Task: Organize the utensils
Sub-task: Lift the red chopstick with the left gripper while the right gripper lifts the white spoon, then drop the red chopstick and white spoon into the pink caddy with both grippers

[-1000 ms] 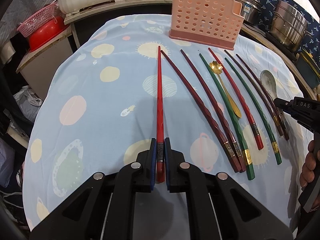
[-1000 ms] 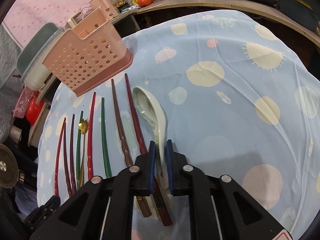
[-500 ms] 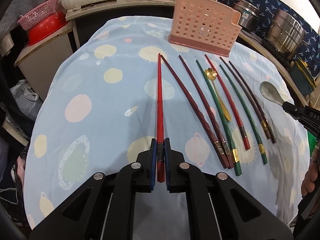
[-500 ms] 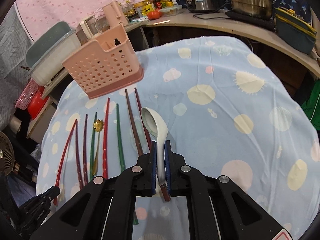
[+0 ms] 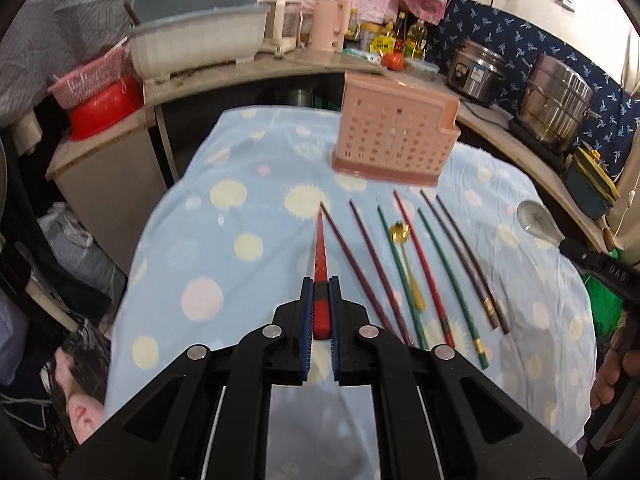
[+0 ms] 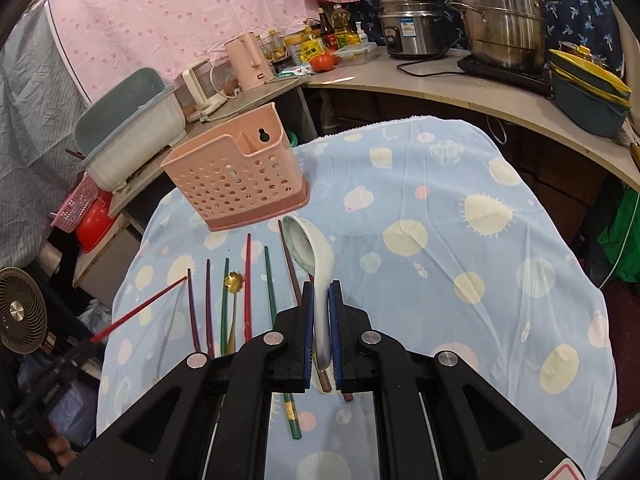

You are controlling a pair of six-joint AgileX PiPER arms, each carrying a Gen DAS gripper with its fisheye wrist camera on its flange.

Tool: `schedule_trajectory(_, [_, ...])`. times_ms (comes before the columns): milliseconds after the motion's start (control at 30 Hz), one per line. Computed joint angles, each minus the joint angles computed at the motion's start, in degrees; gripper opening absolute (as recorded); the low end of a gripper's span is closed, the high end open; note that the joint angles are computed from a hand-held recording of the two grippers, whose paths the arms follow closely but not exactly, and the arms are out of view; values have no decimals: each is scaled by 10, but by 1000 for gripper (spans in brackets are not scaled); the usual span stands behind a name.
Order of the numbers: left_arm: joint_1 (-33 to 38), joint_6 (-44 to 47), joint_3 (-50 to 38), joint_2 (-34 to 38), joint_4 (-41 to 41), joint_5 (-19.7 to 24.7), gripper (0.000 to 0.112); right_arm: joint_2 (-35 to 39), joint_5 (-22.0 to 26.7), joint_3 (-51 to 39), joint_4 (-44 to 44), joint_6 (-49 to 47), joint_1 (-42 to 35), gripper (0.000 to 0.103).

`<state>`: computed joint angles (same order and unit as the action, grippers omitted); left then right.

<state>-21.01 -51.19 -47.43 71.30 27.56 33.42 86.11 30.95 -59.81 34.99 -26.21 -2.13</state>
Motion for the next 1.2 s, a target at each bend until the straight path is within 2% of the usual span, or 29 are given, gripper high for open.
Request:
schedule_trajectory(267, [20,48,-111,17,13,34,7,26,23,-65,-19,21,13,8])
schedule_trajectory(833, [70,168,-338,134,-40,37,7,146,83,-271,-83,88,46,8])
schedule_trajectory(967, [75,188,-432,178,-40,56,7,198,113,-361,-129,123,61,8])
schedule_trajectory(1100, [82,216,-552,234,-49,80,7,265,170,-482,-170,154,77,8])
schedule_trajectory(1200, [87,232,-646,287,-55,102,7,326,231,-590,-194,173,87,8])
